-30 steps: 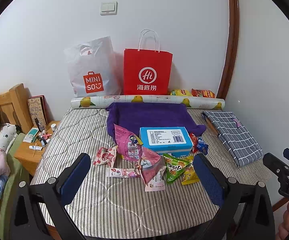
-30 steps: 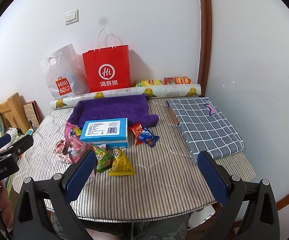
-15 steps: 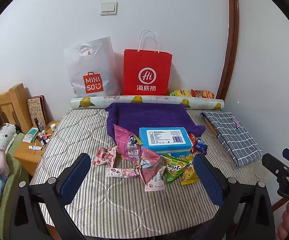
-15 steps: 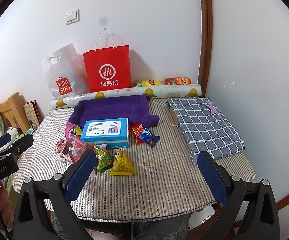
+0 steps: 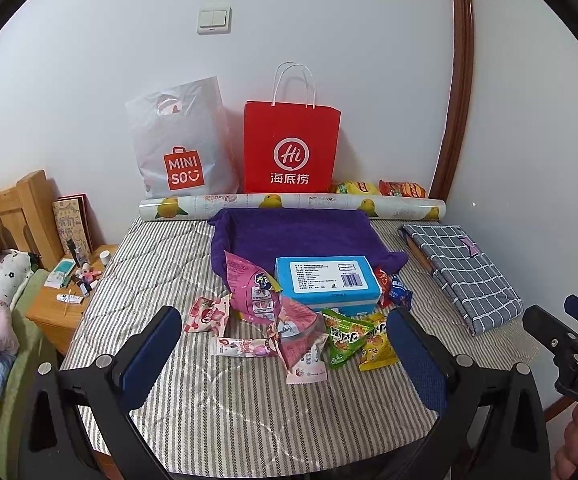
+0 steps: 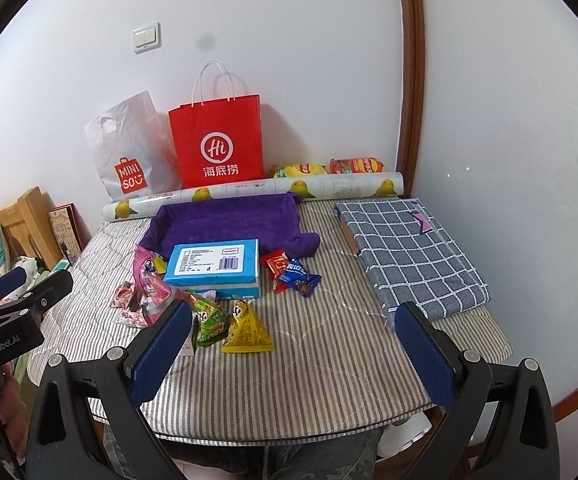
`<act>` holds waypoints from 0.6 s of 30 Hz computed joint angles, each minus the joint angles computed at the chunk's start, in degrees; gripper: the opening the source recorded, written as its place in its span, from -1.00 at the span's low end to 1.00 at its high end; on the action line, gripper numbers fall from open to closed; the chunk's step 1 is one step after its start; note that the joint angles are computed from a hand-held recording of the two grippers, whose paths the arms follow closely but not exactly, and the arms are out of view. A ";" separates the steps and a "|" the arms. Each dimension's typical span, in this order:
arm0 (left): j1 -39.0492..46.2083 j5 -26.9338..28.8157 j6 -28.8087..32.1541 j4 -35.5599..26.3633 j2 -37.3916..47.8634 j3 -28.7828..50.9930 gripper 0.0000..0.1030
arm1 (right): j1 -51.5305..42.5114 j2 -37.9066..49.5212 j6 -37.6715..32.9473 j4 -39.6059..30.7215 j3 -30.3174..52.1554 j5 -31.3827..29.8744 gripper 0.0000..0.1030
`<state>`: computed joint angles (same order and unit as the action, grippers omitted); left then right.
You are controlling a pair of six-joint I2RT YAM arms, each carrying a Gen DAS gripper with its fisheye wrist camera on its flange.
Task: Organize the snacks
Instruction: 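Move both tools toward the snack packets beside the tissue box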
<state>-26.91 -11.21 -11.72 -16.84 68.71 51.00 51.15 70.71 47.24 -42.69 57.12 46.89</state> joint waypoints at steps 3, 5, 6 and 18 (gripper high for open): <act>0.11 0.15 0.01 0.04 -0.20 -0.24 1.00 | 0.34 0.16 -0.05 0.11 0.00 0.10 0.95; 0.26 0.35 0.32 0.08 -0.09 -0.22 1.00 | 0.36 0.25 -0.46 0.56 -0.14 -0.01 0.95; 0.36 0.44 0.56 0.05 0.08 -0.09 1.00 | 0.31 0.26 -0.68 0.93 -0.34 -0.03 0.95; 6.20 5.10 2.73 3.81 6.87 1.75 1.00 | -6.55 3.56 -9.42 13.98 -4.51 -6.03 0.95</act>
<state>-20.71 -6.11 -8.99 -13.04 75.58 52.75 44.60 74.28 37.82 -28.72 52.61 40.86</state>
